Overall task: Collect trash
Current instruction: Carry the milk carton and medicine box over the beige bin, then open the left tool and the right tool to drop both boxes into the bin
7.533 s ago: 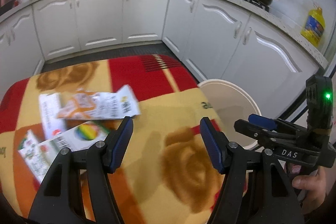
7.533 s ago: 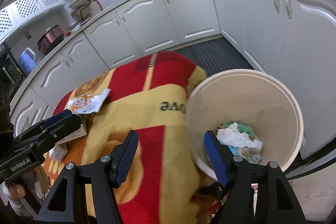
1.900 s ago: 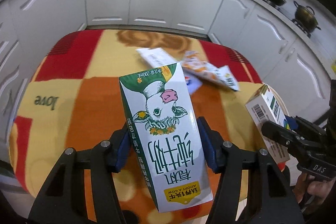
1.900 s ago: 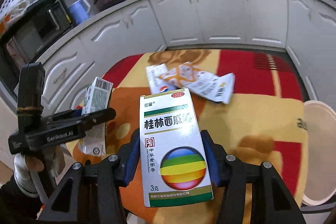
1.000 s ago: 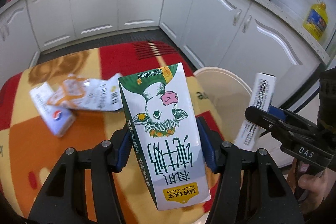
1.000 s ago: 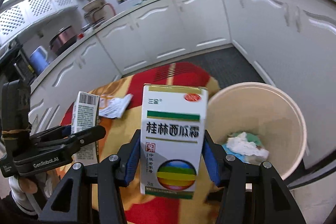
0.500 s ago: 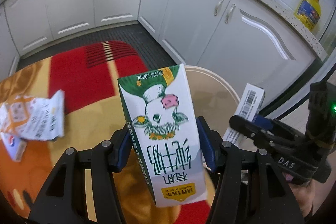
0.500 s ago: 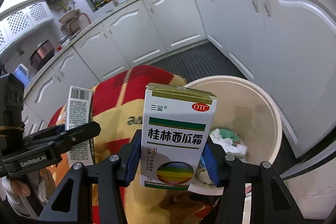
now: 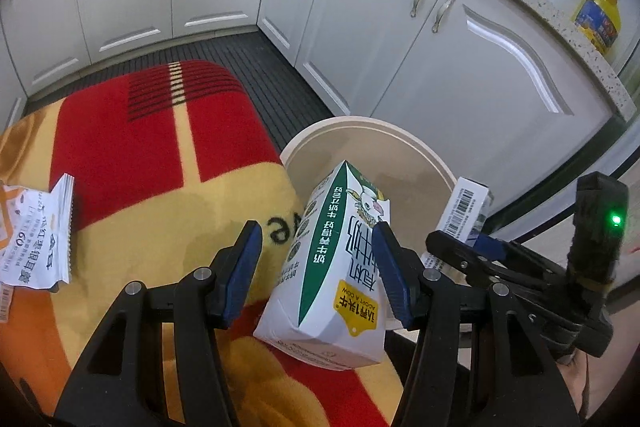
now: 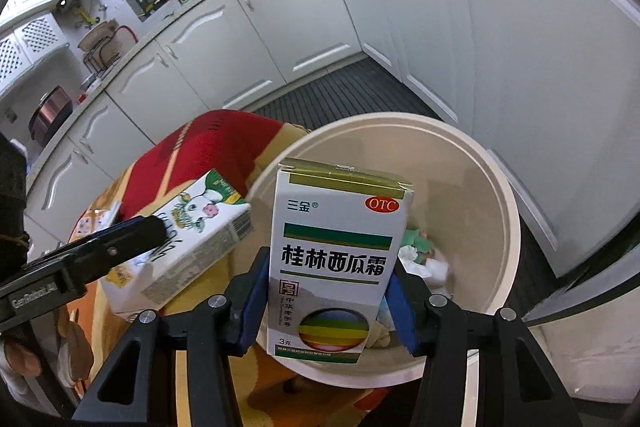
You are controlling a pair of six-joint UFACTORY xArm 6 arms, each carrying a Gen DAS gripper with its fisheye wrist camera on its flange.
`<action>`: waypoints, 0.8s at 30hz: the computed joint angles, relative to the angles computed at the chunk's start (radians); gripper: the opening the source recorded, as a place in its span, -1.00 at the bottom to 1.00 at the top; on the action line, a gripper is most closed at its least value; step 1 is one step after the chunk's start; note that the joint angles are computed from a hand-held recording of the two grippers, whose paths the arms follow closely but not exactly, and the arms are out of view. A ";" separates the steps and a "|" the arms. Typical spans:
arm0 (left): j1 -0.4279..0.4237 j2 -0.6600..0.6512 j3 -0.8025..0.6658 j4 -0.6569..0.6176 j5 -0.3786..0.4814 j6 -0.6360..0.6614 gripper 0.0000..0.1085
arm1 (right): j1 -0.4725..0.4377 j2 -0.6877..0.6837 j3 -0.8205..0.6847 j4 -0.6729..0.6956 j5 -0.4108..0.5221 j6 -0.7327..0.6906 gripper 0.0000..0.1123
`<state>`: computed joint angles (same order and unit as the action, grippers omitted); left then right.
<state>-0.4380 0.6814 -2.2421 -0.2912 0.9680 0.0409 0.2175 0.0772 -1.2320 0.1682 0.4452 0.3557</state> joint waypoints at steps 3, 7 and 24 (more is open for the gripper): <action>0.002 -0.002 0.005 -0.002 -0.005 0.005 0.03 | -0.002 0.013 -0.013 -0.008 0.017 0.006 -0.05; 0.006 0.010 -0.016 -0.013 0.011 0.007 0.04 | -0.004 0.025 -0.026 -0.049 0.033 0.032 0.14; 0.025 -0.061 0.086 -0.045 -0.028 0.010 0.22 | 0.011 0.001 -0.004 -0.048 0.036 0.056 0.16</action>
<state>-0.4132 0.6204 -2.1562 -0.3365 0.9398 0.0505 0.2287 0.0785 -1.2362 0.1201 0.4815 0.4115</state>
